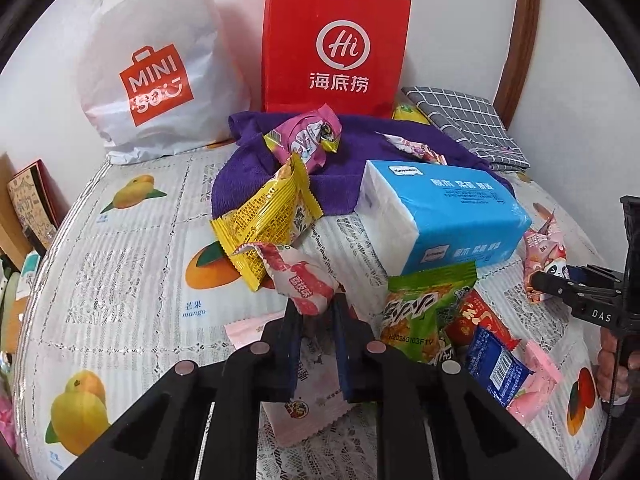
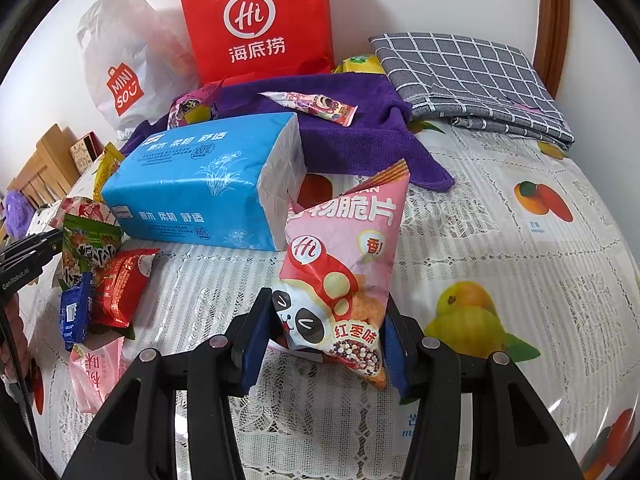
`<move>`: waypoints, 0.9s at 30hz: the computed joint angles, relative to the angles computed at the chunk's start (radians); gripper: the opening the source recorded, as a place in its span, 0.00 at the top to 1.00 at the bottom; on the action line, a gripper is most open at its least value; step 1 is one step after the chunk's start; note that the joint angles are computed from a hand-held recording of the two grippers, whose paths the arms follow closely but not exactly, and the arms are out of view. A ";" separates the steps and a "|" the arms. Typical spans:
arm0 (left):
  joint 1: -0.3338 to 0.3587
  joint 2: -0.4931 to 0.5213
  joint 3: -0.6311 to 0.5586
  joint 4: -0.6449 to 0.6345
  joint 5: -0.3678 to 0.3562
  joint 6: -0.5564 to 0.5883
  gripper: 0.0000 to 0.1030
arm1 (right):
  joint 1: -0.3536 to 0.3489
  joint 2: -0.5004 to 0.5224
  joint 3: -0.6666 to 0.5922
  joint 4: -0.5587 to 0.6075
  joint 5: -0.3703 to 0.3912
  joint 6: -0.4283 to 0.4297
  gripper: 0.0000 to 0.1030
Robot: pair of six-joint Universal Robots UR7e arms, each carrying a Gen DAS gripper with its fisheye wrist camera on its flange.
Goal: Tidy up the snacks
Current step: 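Grasp the white-pink snack bag with the left gripper while the right gripper holds the panda bag, then lift the white-pink bag with the left gripper while the right gripper holds the panda bag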
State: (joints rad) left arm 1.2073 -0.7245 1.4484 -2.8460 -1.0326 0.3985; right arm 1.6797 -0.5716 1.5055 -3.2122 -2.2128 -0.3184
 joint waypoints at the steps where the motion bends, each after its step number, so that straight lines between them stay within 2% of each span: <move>1: 0.000 0.000 0.002 -0.003 -0.001 0.001 0.87 | 0.000 0.000 0.000 0.000 -0.001 -0.001 0.52; 8: 0.005 -0.011 0.020 -0.038 -0.020 -0.005 0.88 | 0.000 0.000 0.001 -0.004 0.000 -0.002 0.52; 13: -0.009 -0.019 0.044 -0.056 0.036 0.002 0.89 | 0.002 0.005 0.001 -0.020 -0.010 -0.016 0.52; 19: -0.013 -0.067 0.075 -0.039 0.007 -0.030 0.90 | 0.024 0.014 0.019 -0.114 -0.052 -0.061 0.55; 27: -0.022 -0.135 0.124 -0.023 -0.040 -0.097 0.92 | 0.087 -0.025 0.082 -0.120 -0.056 -0.002 0.56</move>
State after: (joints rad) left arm 1.1850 -0.8596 1.5724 -2.8694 -1.0726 0.3015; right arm 1.7667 -0.5962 1.5876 -3.3325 -2.2690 -0.3208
